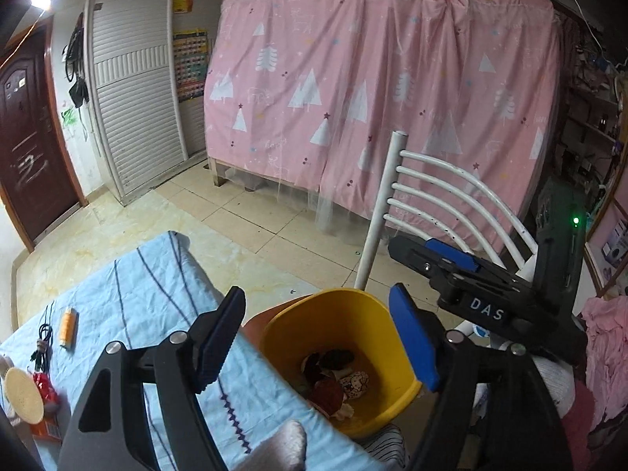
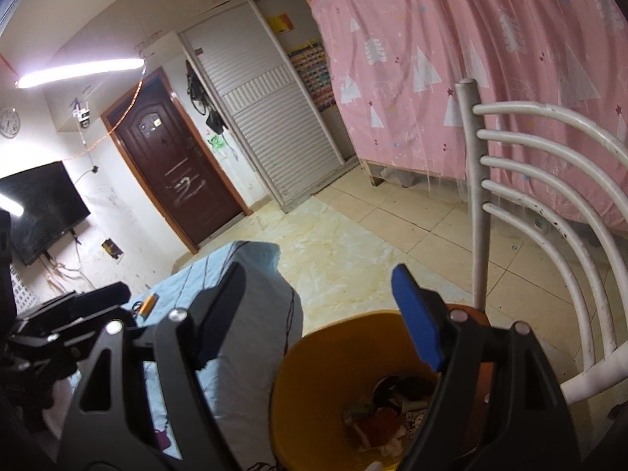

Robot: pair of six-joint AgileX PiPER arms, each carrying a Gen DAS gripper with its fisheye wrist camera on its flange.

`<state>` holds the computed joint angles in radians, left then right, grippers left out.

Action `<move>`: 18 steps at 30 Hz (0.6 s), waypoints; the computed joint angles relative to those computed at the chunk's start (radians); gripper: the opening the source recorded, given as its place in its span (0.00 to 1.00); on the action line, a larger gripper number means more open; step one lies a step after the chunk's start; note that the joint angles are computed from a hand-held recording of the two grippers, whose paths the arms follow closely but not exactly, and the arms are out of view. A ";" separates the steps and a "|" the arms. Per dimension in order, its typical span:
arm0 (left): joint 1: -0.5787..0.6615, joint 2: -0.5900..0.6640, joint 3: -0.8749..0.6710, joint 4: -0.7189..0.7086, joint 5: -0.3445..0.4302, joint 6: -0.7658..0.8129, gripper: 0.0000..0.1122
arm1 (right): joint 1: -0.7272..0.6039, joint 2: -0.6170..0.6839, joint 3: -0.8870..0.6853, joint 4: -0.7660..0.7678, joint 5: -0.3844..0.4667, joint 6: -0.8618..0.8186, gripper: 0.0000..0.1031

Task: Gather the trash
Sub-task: 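Carry the nozzle and red sock to the yellow bin and release both, then move both open tools back over the bedsheet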

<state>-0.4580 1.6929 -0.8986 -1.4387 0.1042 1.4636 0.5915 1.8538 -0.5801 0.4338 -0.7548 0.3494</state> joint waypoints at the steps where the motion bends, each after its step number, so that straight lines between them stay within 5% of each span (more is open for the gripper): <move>1: 0.008 -0.008 0.009 -0.038 0.002 0.039 0.60 | 0.013 0.001 -0.005 0.013 0.004 -0.011 0.72; 10: 0.111 -0.113 0.102 -0.202 0.042 0.223 0.60 | 0.097 0.012 -0.104 0.106 0.092 -0.139 0.77; 18: 0.301 -0.222 0.181 -0.109 0.110 0.179 0.60 | 0.175 0.066 -0.266 0.198 0.206 -0.302 0.83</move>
<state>-0.1572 1.4709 -0.7173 -1.5473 0.2142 1.6426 0.7660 1.9195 -0.8459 0.6317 -0.5484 0.0474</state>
